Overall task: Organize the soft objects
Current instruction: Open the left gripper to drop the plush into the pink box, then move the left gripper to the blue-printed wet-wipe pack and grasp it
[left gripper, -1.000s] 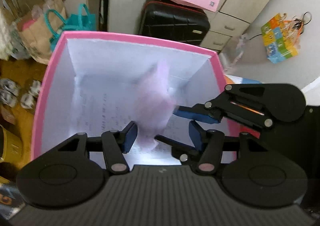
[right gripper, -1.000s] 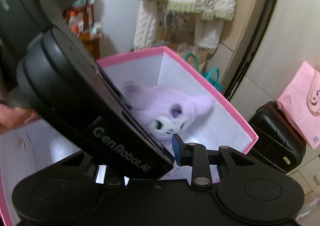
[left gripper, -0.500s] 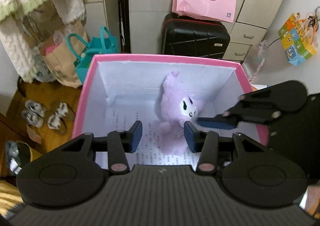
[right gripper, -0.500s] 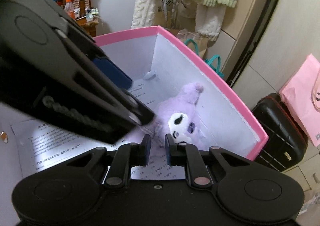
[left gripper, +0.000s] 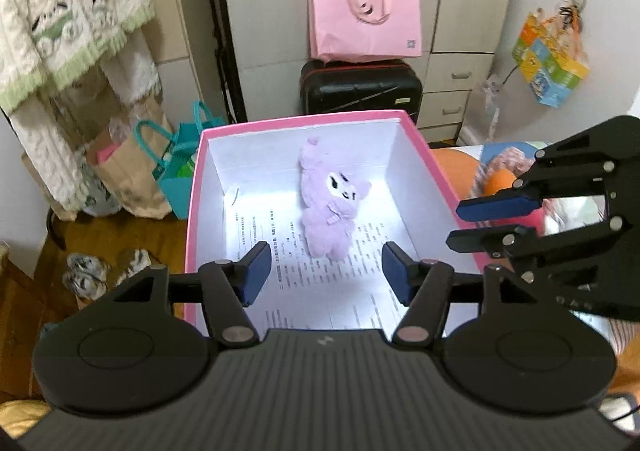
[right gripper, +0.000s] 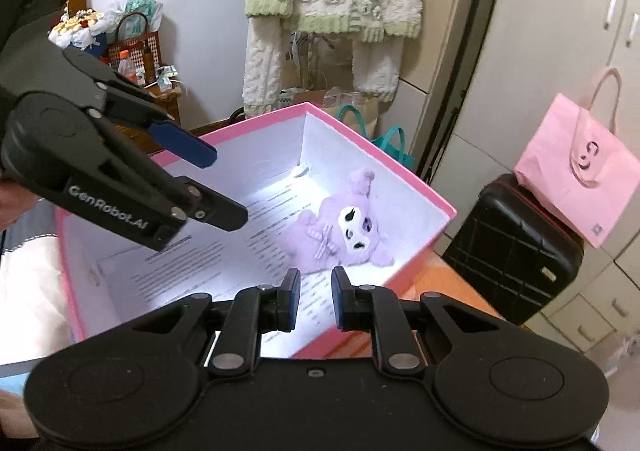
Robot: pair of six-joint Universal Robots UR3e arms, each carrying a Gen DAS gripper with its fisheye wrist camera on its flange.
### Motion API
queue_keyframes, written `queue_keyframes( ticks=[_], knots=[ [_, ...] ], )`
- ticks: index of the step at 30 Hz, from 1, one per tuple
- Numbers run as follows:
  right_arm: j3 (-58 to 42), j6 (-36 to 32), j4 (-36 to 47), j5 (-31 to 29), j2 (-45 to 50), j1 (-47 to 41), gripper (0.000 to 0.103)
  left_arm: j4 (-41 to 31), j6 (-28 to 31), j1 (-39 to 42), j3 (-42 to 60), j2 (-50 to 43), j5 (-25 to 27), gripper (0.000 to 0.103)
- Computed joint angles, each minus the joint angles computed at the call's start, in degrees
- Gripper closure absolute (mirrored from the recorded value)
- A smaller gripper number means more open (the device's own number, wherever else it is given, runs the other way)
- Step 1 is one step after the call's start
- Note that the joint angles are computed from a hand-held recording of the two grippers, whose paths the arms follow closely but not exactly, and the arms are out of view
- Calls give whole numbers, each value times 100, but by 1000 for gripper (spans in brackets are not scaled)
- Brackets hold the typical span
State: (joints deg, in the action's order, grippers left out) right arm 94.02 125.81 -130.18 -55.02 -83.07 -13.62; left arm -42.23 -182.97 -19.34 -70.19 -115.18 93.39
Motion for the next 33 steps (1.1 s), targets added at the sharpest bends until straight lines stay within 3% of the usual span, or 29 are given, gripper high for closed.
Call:
queue_keyframes(
  ticks=[8, 15, 24, 30, 33],
  knots=[
    [758, -581, 1094, 443, -1389, -693, 84, 388, 110, -425, -1028, 938, 347, 36],
    [1107, -1479, 2452, 863, -2552, -1507, 75, 192, 88, -623, -1526, 1590, -24, 31],
    [1024, -3790, 5528, 1339, -3908, -3186, 68, -138, 133, -1063, -1607, 1906, -61, 26],
    [786, -5523, 7607, 1229, -4406, -4537, 64, -238, 194, -1475, -1462, 1754, 23, 24],
    [797, -6456, 8527, 1067, -4630, -5325, 55, -268, 230, -1656, -1345, 1593, -27, 22]
  ],
)
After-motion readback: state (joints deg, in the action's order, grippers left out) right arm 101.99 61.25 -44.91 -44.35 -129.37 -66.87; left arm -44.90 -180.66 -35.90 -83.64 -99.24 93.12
